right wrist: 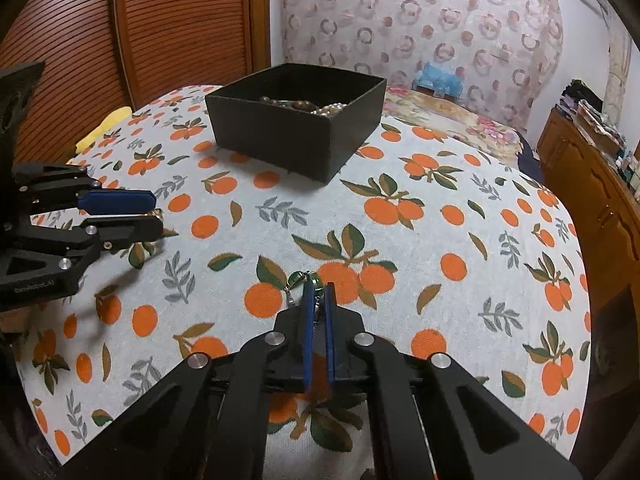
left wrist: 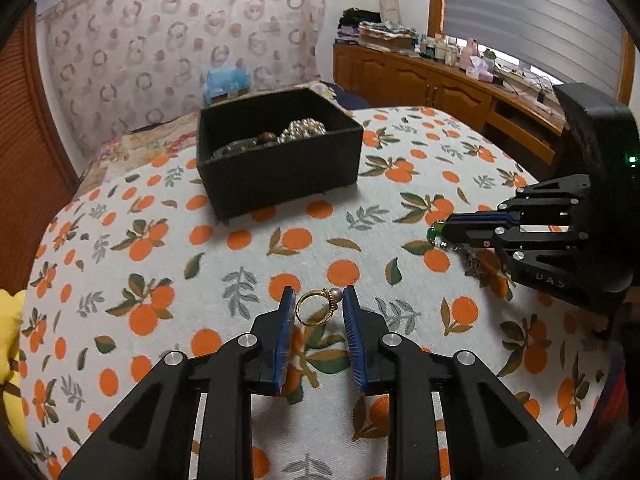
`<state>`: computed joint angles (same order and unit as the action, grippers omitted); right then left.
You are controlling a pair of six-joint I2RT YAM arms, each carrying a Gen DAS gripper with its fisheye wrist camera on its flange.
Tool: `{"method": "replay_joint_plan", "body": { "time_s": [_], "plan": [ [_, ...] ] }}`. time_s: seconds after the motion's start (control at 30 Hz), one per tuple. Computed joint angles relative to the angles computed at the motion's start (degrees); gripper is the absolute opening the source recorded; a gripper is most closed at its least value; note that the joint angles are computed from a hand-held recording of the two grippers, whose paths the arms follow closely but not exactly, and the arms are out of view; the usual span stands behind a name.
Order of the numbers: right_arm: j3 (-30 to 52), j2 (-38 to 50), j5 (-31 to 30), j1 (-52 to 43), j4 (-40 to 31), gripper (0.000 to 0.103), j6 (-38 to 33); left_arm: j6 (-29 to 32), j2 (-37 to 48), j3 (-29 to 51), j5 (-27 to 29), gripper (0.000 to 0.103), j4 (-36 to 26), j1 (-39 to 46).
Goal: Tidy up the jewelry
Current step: 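Grasp the green pendant with the right tool while the left tool grasps the gold ring, then carry the gold ring and green pendant into the black box and open both tools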
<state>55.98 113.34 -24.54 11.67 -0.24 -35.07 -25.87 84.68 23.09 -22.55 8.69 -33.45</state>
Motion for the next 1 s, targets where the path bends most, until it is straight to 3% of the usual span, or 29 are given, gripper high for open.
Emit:
{"method": "replay_joint_plan", "body": {
  "time_s": [0.37,1.0],
  "plan": [
    [2.2,-6.2,-0.6,1.8,-1.0,0.005,2.3,2.6,-7.3,-0.6,-0.5,0.023,-2.3,4.7],
    [19.4,-2.1,1.8,8.8,-5.8,0.006,9.7,7.3,-12.2,1.6,1.2,0.023,-3.8,10.7]
  ]
}}
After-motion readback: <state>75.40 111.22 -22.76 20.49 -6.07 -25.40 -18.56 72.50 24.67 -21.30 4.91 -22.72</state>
